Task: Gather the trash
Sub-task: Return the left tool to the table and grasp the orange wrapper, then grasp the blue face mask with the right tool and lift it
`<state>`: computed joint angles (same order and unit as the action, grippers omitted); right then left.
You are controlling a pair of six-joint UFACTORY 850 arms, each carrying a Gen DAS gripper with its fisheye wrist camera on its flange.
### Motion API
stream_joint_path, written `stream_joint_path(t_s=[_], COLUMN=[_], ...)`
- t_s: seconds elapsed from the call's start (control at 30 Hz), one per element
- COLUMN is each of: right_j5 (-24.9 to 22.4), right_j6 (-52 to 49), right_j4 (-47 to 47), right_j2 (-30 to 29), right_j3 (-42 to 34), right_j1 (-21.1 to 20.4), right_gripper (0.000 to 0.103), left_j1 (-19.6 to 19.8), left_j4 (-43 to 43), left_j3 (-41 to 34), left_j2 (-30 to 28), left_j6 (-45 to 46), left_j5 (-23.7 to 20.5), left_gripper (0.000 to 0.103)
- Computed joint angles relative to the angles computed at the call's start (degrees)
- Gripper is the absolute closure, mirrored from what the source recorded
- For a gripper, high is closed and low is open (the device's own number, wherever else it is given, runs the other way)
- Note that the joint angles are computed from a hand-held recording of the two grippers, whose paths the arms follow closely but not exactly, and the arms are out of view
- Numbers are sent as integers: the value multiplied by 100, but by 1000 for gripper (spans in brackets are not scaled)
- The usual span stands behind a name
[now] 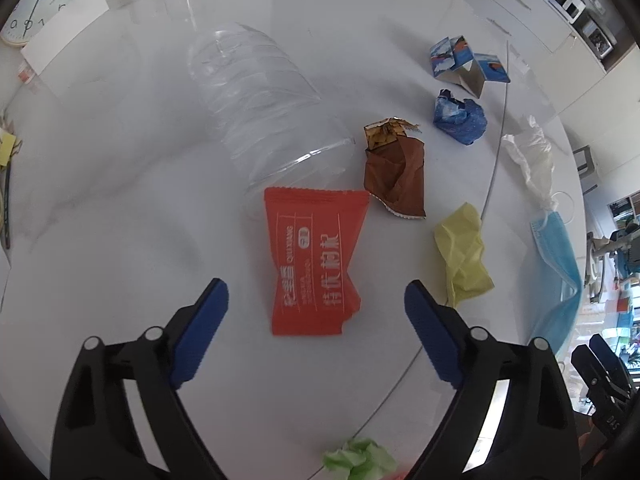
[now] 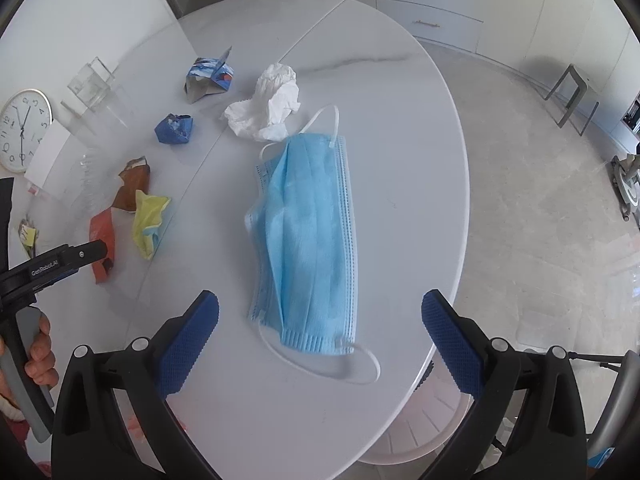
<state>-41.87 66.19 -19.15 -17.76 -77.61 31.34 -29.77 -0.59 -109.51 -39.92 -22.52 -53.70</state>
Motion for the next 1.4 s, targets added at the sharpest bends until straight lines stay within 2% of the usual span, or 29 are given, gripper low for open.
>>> stream_joint_path(t_s=[0.1,0.27,0.33,0.37,0.57,0.7,0.87,0.9,1.0,1.07,1.1,1.13,1.17,1.4], right_j5=[22,55,72,86,15,127,56,54,44,-12,-42,-6,59,116], right_j6=[-108,-212,-204,-195,-121,-97,-354,-385,-567,-671,-644,-606,-608,-118], right_j4=[56,113,87,68,-208,-207,-131,-113,43,144,148,169,236,-39], right_j2=[-70,-118,-134,-140,-181,-162,-462,-518,-721,-795,-795,-757,-703,-56], right_j3=[-38,-59,-76,-81,-159,-120,-382,-426,-604,-683,-692,-664,-612,-107], right_j1=[-71,-165,-177,-178,-130,-135,-160,-169,-228,-260,-270,-277,-290,-119], right_gripper=[2,2,2,2,2,2,7,9,26,55,60,72,77,79], left_j1=[-6,-26,-13,-5,-18,-32,-66,-73,-49,-85,-110,-129,-145,-341], left_j4=[57,196,133,95,112,58,74,69,5,23,66,102,149,-96], left_j3=[-203,-293,-266,-246,45,310,619,657,606,573,595,605,616,674], left_j2=[-179,-257,-233,-218,-30,204,512,562,614,656,713,753,797,1090], left_j6=[-34,40,128,164,257,436,567,601,718,715,731,776,815,1213], left_j5=[-108,-101,-77,-68,81,121,195,190,130,101,113,128,162,194], left_gripper=[21,44,59,62,65,67,67,67,67,67,67,67,67,67])
